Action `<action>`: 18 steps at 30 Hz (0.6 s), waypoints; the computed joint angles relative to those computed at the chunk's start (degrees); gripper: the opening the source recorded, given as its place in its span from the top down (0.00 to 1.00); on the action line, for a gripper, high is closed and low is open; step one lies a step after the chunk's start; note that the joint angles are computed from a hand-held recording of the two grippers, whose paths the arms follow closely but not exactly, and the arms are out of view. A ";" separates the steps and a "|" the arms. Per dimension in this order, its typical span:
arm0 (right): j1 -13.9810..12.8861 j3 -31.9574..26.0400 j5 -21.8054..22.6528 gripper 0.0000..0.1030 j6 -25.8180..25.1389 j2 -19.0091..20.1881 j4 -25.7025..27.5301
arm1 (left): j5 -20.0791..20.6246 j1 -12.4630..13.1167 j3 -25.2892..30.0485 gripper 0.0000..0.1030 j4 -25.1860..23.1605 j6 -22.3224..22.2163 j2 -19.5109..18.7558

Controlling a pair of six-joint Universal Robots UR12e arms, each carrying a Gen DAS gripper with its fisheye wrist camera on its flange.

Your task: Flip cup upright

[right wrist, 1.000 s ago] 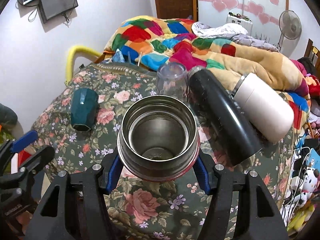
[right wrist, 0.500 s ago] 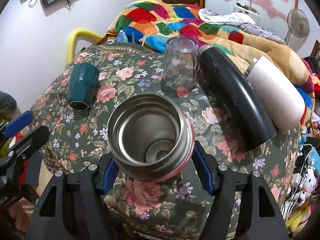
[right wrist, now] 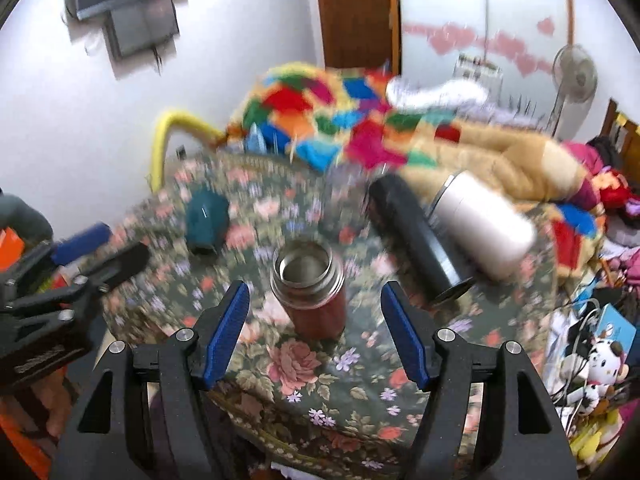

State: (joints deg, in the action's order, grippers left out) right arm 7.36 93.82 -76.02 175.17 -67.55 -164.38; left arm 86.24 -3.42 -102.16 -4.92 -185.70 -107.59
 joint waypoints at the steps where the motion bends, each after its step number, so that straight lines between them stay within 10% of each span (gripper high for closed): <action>1: -0.20 0.94 0.20 0.37 0.44 -0.85 -2.22 | -0.25 -0.17 -0.38 0.31 1.37 0.04 0.57; 18: -1.24 13.83 -2.72 0.13 7.29 -9.91 -36.73 | 5.10 -4.81 -9.32 0.01 29.06 2.69 9.19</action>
